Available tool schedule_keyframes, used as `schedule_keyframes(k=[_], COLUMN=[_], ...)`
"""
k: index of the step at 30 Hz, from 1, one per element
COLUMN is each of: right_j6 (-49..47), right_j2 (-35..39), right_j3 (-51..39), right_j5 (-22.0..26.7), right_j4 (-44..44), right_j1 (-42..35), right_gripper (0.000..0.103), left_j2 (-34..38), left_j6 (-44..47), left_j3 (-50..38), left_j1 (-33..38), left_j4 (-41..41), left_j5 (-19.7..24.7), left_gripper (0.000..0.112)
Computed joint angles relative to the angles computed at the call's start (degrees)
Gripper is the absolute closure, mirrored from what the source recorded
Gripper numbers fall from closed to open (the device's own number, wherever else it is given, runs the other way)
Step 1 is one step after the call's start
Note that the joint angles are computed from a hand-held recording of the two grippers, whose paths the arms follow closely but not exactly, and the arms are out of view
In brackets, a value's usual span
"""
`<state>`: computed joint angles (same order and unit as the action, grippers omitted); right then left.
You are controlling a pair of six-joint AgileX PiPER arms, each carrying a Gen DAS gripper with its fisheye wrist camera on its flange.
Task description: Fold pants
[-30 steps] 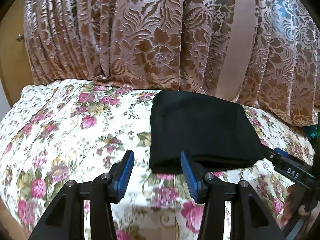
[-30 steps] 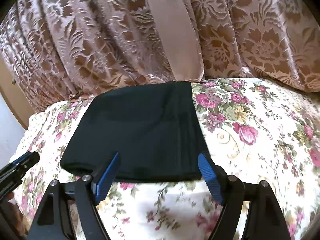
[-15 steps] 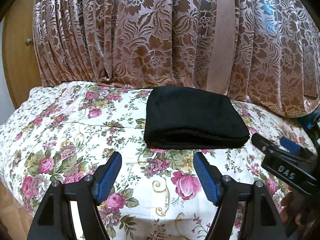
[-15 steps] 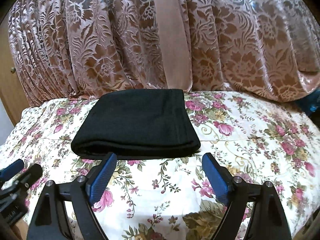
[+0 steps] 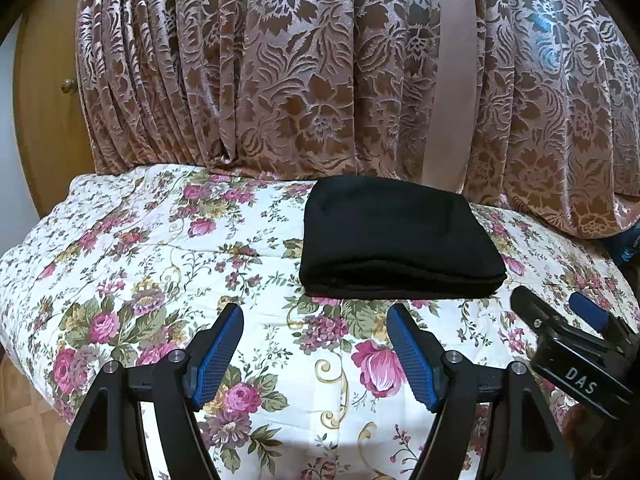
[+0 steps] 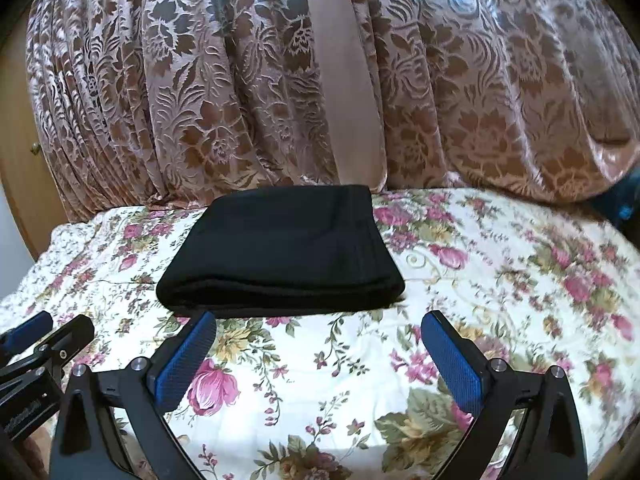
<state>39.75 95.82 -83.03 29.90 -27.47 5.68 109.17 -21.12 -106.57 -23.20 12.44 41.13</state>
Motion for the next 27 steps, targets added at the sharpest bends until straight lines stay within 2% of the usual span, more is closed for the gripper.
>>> schedule_keyframes(k=[2, 4, 9, 12, 27], right_j6=[1.0, 5.1, 8.0, 7.8, 7.6], right_j2=[-0.9, -1.8, -2.1, -1.8, -2.3], right_j3=[1.6, 3.0, 3.0, 2.2, 3.5], right_j5=[-1.3, -1.7, -0.1, 1.5, 1.2], right_j4=[-1.2, -6.6, -11.0, -9.6, -9.2], right_j1=[0.1, 1.0, 2.2, 2.3, 3.1], right_gripper=[0.0, 0.001, 0.0, 0.001, 0.0], left_j2=[0.0, 0.1, -0.5, -0.6, -2.2], left_j6=[0.3, -0.2, -0.7, 0.0, -1.3], left_j3=[-0.1, -0.1, 0.4, 0.4, 2.9], left_j1=[0.1, 0.0, -0.4, -0.3, -0.7], left_j4=[-0.6, 0.3, 0.9, 0.2, 1.6], left_j5=[0.2, 0.6, 0.2, 0.2, -1.3], left_gripper=[0.037, 0.037, 0.037, 0.037, 0.037])
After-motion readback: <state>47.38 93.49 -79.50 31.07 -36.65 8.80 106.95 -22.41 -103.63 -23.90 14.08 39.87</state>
